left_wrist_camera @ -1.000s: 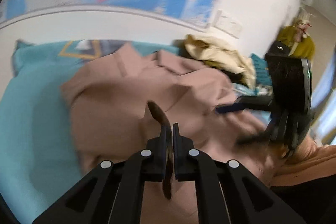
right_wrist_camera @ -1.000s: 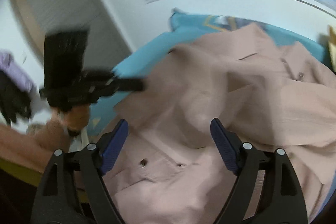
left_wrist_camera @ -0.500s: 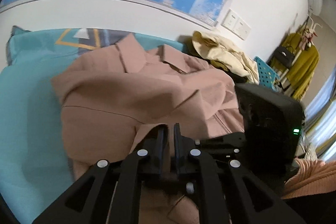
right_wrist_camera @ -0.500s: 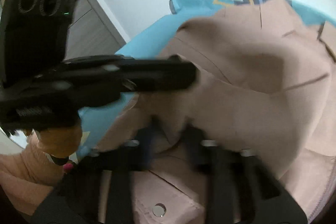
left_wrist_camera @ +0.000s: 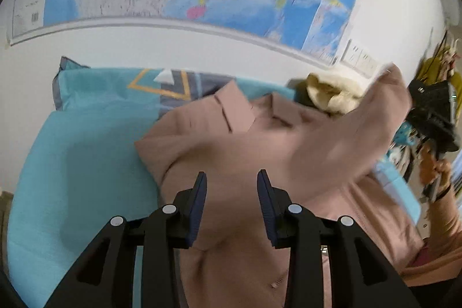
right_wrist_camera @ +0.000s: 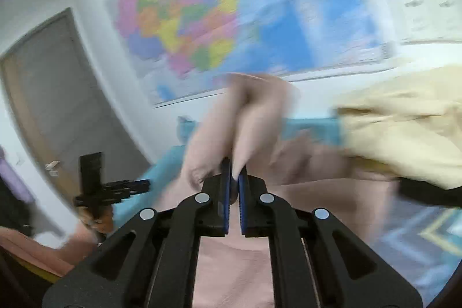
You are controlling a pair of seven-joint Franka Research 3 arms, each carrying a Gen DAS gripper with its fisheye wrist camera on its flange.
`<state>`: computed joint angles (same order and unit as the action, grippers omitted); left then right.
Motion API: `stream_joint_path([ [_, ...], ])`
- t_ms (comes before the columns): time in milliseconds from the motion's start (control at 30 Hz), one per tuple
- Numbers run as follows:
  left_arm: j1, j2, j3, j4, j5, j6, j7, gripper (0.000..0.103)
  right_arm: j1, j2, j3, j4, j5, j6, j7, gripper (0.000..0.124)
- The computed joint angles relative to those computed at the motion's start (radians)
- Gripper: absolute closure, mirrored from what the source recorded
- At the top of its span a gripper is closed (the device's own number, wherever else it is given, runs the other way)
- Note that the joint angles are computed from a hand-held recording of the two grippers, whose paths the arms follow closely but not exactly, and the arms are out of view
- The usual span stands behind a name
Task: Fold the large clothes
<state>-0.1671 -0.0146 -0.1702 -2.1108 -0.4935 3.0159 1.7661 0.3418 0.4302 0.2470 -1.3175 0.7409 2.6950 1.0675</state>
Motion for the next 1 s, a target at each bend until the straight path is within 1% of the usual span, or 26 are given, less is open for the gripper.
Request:
stream_joint_path([
  [33,0.007,0.011,0.001,0.001,0.082,-0.003,-0.071,0.07,-0.024,-0.027,0.006,-0.041,0.02,-0.019,-0.027,0.117],
  [67,0.013,0.028,0.003,0.009,0.174,-0.012,-0.15,0.07,-0.018,-0.06,-0.023,-0.096,0.021,-0.026,-0.029,0.116],
  [100,0.018,0.037,0.002,0.013,0.218,-0.019,-0.189,0.07,-0.03,-0.062,-0.018,-0.116,0.009,-0.033,-0.025,0.114],
  [133,0.023,0.049,0.002,0.019,0.256,-0.027,-0.219,0.07,-0.021,-0.073,-0.043,-0.15,-0.037,-0.074,-0.001,0.112],
  [167,0.027,0.059,0.003,0.025,0.309,-0.035,-0.262,0.07,0.009,-0.073,-0.079,-0.168,-0.118,-0.087,0.063,0.106],
  [200,0.028,0.07,0.009,0.034,0.385,-0.056,-0.324,0.07,0.034,-0.061,-0.112,-0.166,-0.201,-0.12,0.136,0.092],
  [233,0.032,0.078,0.009,0.043,0.421,-0.079,-0.352,0.07,0.044,-0.068,-0.132,-0.189,-0.255,-0.157,0.189,0.081],
  [267,0.035,0.084,0.01,0.047,0.464,-0.094,-0.387,0.07,0.033,-0.09,-0.13,-0.229,-0.255,-0.163,0.202,0.077],
  [367,0.051,0.086,0.003,0.049,0.503,-0.113,-0.422,0.067,-0.028,-0.157,-0.083,-0.338,-0.113,-0.127,0.144,0.057],
  [400,0.057,0.082,0.003,0.048,0.507,-0.114,-0.436,0.066,-0.041,-0.168,-0.074,-0.347,-0.06,-0.113,0.123,0.043],
  [433,0.059,0.08,0.005,0.049,0.522,-0.113,-0.462,0.063,-0.057,-0.189,-0.062,-0.367,0.015,-0.087,0.091,0.033],
  [467,0.06,0.077,0.007,0.047,0.539,-0.109,-0.487,0.06,-0.069,-0.191,-0.052,-0.366,0.085,-0.078,0.056,0.032],
  [533,0.063,0.08,0.018,0.059,0.592,-0.118,-0.56,0.057,-0.1,-0.201,-0.036,-0.37,0.254,-0.09,-0.029,0.032],
  [567,0.064,0.084,0.02,0.069,0.618,-0.131,-0.587,0.057,-0.101,-0.195,-0.036,-0.36,0.299,-0.101,-0.05,0.032],
  [600,0.063,0.092,0.025,0.084,0.657,-0.147,-0.621,0.057,-0.086,-0.184,-0.045,-0.346,0.282,-0.103,-0.04,0.032],
  [633,0.064,0.102,0.023,0.099,0.67,-0.161,-0.63,0.054,-0.066,-0.171,-0.063,-0.327,0.214,-0.107,0.002,0.032],
  [700,0.066,0.125,0.016,0.13,0.677,-0.193,-0.624,0.046,-0.005,-0.128,-0.115,-0.278,-0.019,-0.116,0.155,0.032],
  [733,0.066,0.14,0.01,0.148,0.679,-0.211,-0.611,0.041,0.01,-0.105,-0.124,-0.254,-0.087,-0.126,0.196,0.032],
  [767,0.065,0.156,0.005,0.166,0.679,-0.228,-0.596,0.039,0.044,-0.073,-0.153,-0.216,-0.207,-0.144,0.284,0.034],
  [800,0.058,0.169,0.008,0.182,0.701,-0.246,-0.61,0.039,0.062,-0.052,-0.168,-0.189,-0.287,-0.165,0.337,0.046],
  [833,0.051,0.185,0.012,0.203,0.724,-0.267,-0.627,0.04,0.084,-0.016,-0.185,-0.137,-0.379,-0.215,0.385,0.07],
  [867,0.051,0.197,0.009,0.212,0.725,-0.268,-0.626,0.041,0.097,0.004,-0.193,-0.106,-0.441,-0.244,0.416,0.082],
  [900,0.046,0.201,0.014,0.213,0.744,-0.257,-0.644,0.045,0.11,0.011,-0.2,-0.096,-0.497,-0.251,0.44,0.091],
  [933,0.036,0.202,0.027,0.212,0.783,-0.242,-0.684,0.061,0.123,0.005,-0.205,-0.095,-0.55,-0.24,0.448,0.099],
  [967,0.033,0.202,0.032,0.213,0.803,-0.236,-0.705,0.078,0.123,-0.008,-0.201,-0.108,-0.574,-0.223,0.449,0.103],
  [1000,0.025,0.202,0.047,0.219,0.84,-0.24,-0.756,0.083,0.124,-0.025,-0.199,-0.121,-0.596,-0.201,0.45,0.107],
])
